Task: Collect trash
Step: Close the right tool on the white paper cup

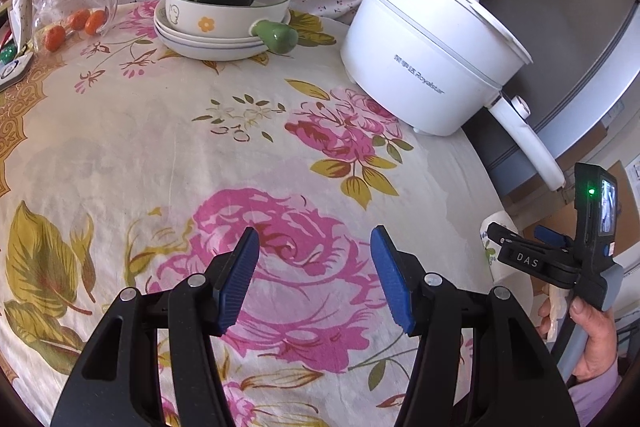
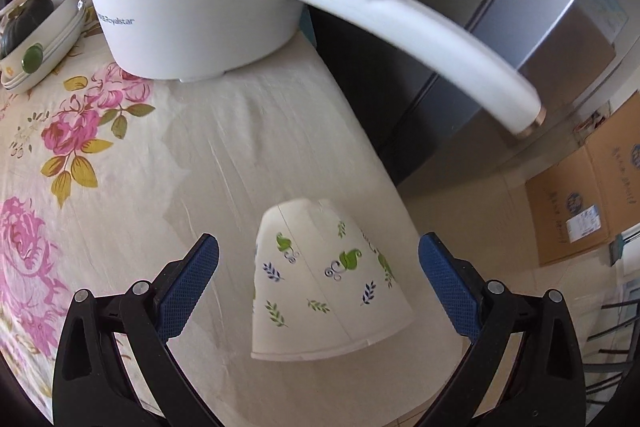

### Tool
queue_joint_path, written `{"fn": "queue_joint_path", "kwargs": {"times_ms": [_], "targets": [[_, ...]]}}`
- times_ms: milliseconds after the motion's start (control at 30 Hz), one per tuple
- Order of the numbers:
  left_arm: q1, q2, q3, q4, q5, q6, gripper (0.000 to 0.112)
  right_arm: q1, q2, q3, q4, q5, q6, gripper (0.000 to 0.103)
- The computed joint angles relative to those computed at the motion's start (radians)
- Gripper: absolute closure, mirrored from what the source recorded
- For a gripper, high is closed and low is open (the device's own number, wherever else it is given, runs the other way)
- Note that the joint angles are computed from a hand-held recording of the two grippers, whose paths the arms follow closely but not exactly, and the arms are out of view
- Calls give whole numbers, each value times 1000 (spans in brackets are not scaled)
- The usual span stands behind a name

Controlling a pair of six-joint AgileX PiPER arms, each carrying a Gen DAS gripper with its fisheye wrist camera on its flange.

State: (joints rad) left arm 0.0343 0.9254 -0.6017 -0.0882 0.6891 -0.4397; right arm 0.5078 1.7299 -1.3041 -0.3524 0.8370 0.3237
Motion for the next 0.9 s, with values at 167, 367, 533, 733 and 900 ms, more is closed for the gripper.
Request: {"fn": "queue_joint_path", "kwargs": {"times_ms": [167,367,533,733,900], "targets": [[-27,-8,2,13,11,-24,55,-69,0,27,153,-35,-122,30],[-70,-30,5,50,26,-76,55,-73,-38,67,171,-80,-131,42],[-98,-59,2,81,43,-112,55,-45,-100,116,163,-114,-84,61],[-87,-110,7,76,81,-109,55,-61,-125,115,242,-96,-92,94],[-67,-144,9,60,106,-85,55,-126,-155,142,286,-128,-87,7]]}}
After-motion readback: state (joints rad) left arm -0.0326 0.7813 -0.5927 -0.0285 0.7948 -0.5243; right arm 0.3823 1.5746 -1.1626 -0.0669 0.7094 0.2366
